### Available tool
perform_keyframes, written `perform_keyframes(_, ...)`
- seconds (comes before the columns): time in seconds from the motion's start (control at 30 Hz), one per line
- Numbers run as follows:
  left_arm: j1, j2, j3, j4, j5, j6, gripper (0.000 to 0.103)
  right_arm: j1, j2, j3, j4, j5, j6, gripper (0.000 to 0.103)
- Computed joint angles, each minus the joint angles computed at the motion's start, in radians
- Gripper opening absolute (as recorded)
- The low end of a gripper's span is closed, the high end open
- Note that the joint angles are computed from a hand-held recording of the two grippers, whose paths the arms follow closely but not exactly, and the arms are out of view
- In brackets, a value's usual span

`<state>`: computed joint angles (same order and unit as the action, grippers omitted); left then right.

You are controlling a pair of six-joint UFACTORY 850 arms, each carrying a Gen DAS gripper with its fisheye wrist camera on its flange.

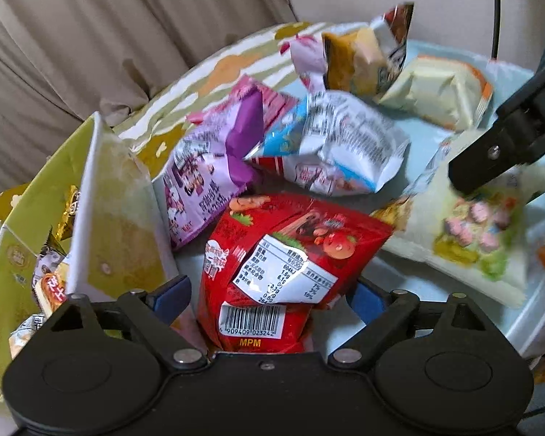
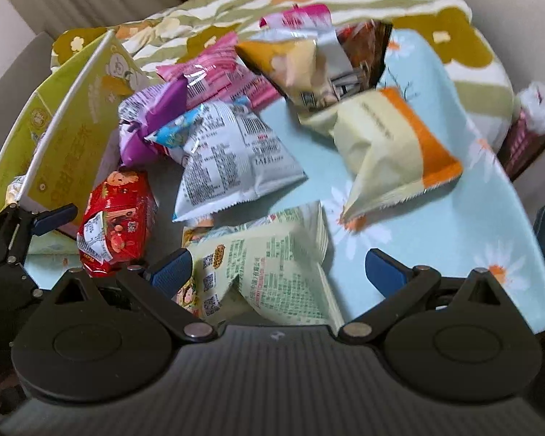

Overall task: Organize snacks
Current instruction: 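Grasp red bag with left tool while right tool grasps pale green bag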

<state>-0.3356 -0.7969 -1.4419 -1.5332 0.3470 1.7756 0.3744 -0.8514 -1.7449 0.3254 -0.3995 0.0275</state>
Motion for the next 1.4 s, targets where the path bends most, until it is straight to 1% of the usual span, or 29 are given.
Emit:
perform_keyframes(0.07, 0.000, -0.013, -0.012, -0.025, -0.009, 0.044, 0.088, -0.002, -0.010, -0.008, 0.022, -0.009, 0.004, 0.103)
perform_keyframes(0.13, 0.000, -0.024, -0.023, -0.028, 0.000, 0.055, 0.084, -0.003, -0.017, -0.013, 0.044, -0.012, 0.005, 0.103)
perform_keyframes(0.17, 0.001, -0.032, -0.035, -0.061, 0.005, 0.089, 0.077, -0.003, -0.019, -0.016, 0.048, -0.013, 0.007, 0.103)
perform_keyframes(0.3, 0.007, -0.039, -0.049, -0.114, 0.001, 0.140, 0.069, -0.001, -0.027, -0.021, 0.056, -0.012, 0.014, 0.103)
perform_keyframes(0.33, 0.006, -0.040, -0.050, -0.124, 0.003, 0.158, 0.066, -0.001, -0.028, -0.022, 0.061, -0.012, 0.014, 0.103)
perform_keyframes(0.37, 0.005, -0.038, -0.048, -0.121, 0.006, 0.159, 0.065, -0.001, -0.028, -0.021, 0.068, -0.011, 0.011, 0.103)
perform_keyframes(0.57, 0.002, -0.020, -0.034, -0.187, -0.004, 0.194, 0.064, -0.004, -0.030, -0.017, 0.118, -0.009, -0.022, 0.103)
perform_keyframes(0.8, -0.017, 0.006, -0.006, -0.265, 0.017, 0.187, 0.064, -0.019, -0.045, -0.023, 0.251, -0.027, -0.147, 0.103)
perform_keyframes(0.97, -0.026, 0.018, 0.003, -0.273, 0.037, 0.142, 0.064, -0.033, -0.061, -0.034, 0.378, -0.068, -0.257, 0.103)
perform_keyframes(1.1, -0.034, 0.023, 0.010, -0.244, 0.057, 0.085, 0.064, -0.053, -0.081, -0.044, 0.518, -0.131, -0.359, 0.103)
perform_keyframes(1.17, -0.037, 0.026, 0.015, -0.234, 0.066, 0.059, 0.064, -0.057, -0.085, -0.044, 0.552, -0.138, -0.397, 0.103)
perform_keyframes(1.27, -0.043, 0.029, 0.018, -0.231, 0.087, 0.023, 0.064, -0.061, -0.083, -0.040, 0.595, -0.143, -0.458, 0.091)
perform_keyframes(1.3, -0.045, 0.030, 0.017, -0.234, 0.094, 0.008, 0.064, -0.066, -0.082, -0.036, 0.633, -0.152, -0.494, 0.083)
perform_keyframes(1.33, -0.047, 0.033, 0.019, -0.237, 0.101, -0.009, 0.064, -0.068, -0.081, -0.033, 0.656, -0.158, -0.513, 0.080)
perform_keyframes(1.4, -0.052, 0.039, 0.022, -0.238, 0.114, -0.038, 0.064, -0.069, -0.073, -0.025, 0.650, -0.156, -0.529, 0.078)
